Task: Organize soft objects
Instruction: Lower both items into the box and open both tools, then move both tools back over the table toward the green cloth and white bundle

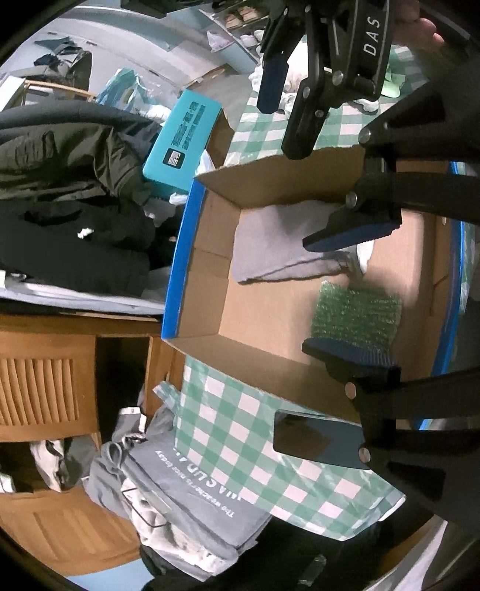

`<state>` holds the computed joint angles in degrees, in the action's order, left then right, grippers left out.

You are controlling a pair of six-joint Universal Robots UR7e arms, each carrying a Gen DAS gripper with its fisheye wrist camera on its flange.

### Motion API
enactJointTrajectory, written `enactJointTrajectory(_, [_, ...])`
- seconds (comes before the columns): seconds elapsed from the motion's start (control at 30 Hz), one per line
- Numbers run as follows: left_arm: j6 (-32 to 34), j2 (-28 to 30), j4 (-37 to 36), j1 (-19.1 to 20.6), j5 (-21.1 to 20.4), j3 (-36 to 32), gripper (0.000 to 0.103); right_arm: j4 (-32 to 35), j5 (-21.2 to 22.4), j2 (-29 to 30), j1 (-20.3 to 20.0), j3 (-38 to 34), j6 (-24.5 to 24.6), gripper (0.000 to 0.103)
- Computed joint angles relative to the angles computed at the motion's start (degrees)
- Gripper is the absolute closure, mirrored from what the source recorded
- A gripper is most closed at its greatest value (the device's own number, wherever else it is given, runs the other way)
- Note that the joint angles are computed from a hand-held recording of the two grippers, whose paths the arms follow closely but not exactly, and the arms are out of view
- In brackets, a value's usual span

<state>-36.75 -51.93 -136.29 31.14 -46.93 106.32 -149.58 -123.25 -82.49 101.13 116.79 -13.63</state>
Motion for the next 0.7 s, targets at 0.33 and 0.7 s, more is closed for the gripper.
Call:
enactJointTrajectory(0.33, [3.3,3.0,-0.9,-1.6,-1.5,-2.0,0.044,0.3,-1.9,-4.6,-1.9,2.5,0.4,0.026])
enactJointTrajectory(0.7, [7.6,7.3,-1.4,-3.8,-3.9,-5.4,0.033,-0.6,-5.1,-11.1,-4.9,6.1,-2.0,0.026])
